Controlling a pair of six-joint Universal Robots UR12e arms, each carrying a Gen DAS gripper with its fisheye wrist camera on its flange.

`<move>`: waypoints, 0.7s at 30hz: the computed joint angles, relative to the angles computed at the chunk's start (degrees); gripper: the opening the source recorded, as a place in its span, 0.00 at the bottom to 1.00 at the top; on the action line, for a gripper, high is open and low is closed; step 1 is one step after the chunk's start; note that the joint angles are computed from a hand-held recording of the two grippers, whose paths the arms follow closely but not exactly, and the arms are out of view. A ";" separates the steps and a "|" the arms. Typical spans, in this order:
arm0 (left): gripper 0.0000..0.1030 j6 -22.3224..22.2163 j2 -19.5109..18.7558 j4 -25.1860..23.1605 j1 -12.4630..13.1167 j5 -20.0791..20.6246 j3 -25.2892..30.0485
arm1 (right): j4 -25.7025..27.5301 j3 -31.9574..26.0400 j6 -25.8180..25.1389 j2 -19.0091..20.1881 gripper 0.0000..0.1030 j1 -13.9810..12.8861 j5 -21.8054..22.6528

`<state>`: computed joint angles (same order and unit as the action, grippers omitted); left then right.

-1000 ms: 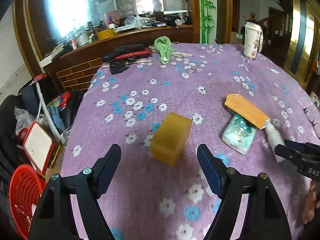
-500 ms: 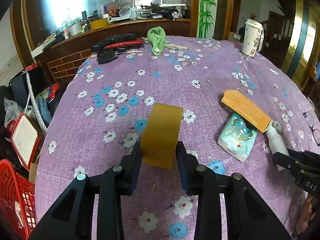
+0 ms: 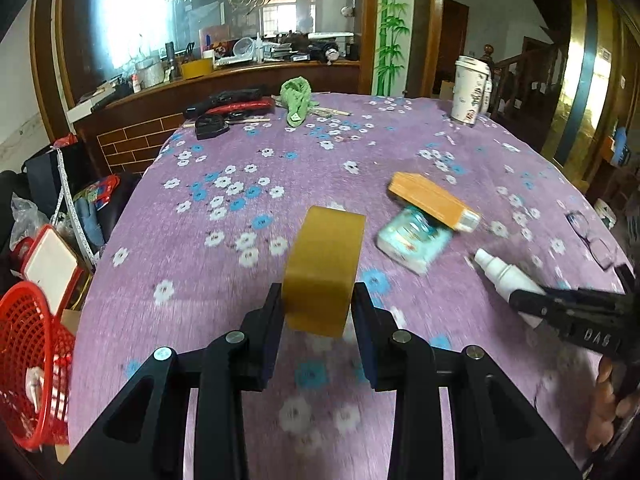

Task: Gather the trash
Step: 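Lift the tape roll and spray bottle off the table with both tools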

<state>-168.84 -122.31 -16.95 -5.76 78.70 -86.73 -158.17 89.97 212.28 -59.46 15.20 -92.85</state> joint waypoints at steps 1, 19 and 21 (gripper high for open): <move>0.31 -0.01 0.49 0.46 0.10 -0.47 -0.81 | -0.25 0.52 -0.24 -0.45 0.31 0.25 -0.23; 0.31 -1.18 4.88 7.32 -0.22 -0.37 -9.93 | -4.03 4.91 -2.26 -2.64 0.31 2.17 1.81; 0.31 -1.50 4.97 7.95 -0.25 0.26 -10.26 | -4.55 4.85 -2.62 -2.65 0.31 2.41 1.68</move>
<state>-170.34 -117.34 -8.99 -6.01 78.96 -96.99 -162.73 94.82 209.66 -62.11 17.62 -91.17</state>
